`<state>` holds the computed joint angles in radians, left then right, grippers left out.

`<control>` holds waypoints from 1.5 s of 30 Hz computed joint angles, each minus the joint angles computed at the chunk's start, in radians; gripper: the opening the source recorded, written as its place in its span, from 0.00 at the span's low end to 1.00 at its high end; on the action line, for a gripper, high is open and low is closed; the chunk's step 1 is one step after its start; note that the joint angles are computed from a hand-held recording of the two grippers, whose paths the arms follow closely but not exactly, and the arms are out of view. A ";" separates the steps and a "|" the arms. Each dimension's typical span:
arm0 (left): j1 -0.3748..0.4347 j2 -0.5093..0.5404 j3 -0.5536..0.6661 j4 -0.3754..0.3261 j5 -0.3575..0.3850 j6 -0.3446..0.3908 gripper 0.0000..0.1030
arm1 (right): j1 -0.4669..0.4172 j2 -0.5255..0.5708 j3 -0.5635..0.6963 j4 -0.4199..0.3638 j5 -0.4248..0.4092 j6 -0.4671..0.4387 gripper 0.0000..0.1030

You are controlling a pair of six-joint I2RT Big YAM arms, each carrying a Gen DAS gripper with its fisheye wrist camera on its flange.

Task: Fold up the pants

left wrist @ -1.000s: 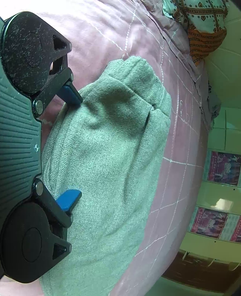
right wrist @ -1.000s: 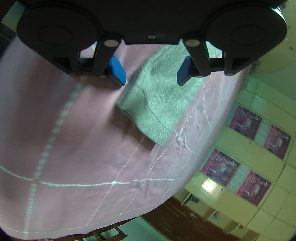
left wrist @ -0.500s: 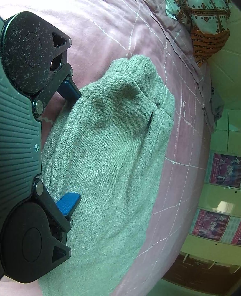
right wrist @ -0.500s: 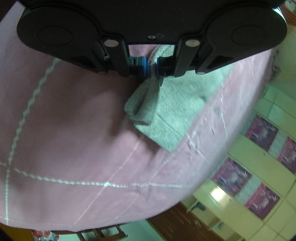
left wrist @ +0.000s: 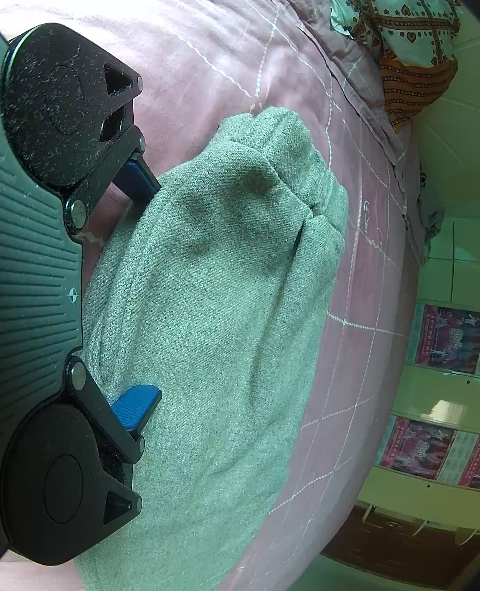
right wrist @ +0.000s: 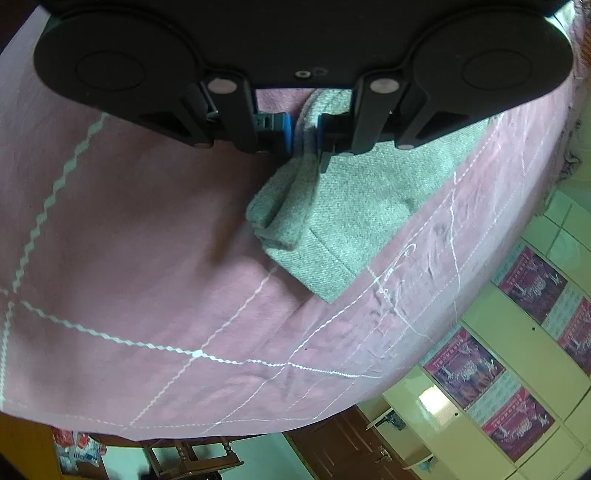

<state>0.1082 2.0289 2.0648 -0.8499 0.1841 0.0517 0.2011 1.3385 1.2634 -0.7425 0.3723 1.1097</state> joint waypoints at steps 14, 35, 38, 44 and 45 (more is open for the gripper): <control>0.012 -0.017 -0.013 0.014 0.037 -0.035 1.00 | 0.095 0.147 0.295 -0.115 0.099 -0.198 0.13; 0.123 -0.151 -0.214 0.100 0.134 -0.032 1.00 | 0.421 0.798 1.145 -0.375 0.010 -0.569 0.12; 0.126 -0.158 -0.228 0.108 0.149 -0.031 1.00 | 0.439 0.812 1.175 -0.392 0.039 -0.597 0.12; 0.131 -0.150 -0.221 0.100 0.163 -0.048 1.00 | 0.473 0.811 1.173 -0.368 0.085 -0.685 0.12; 0.130 -0.151 -0.222 0.100 0.162 -0.046 1.00 | 0.478 0.805 1.158 -0.352 0.094 -0.710 0.12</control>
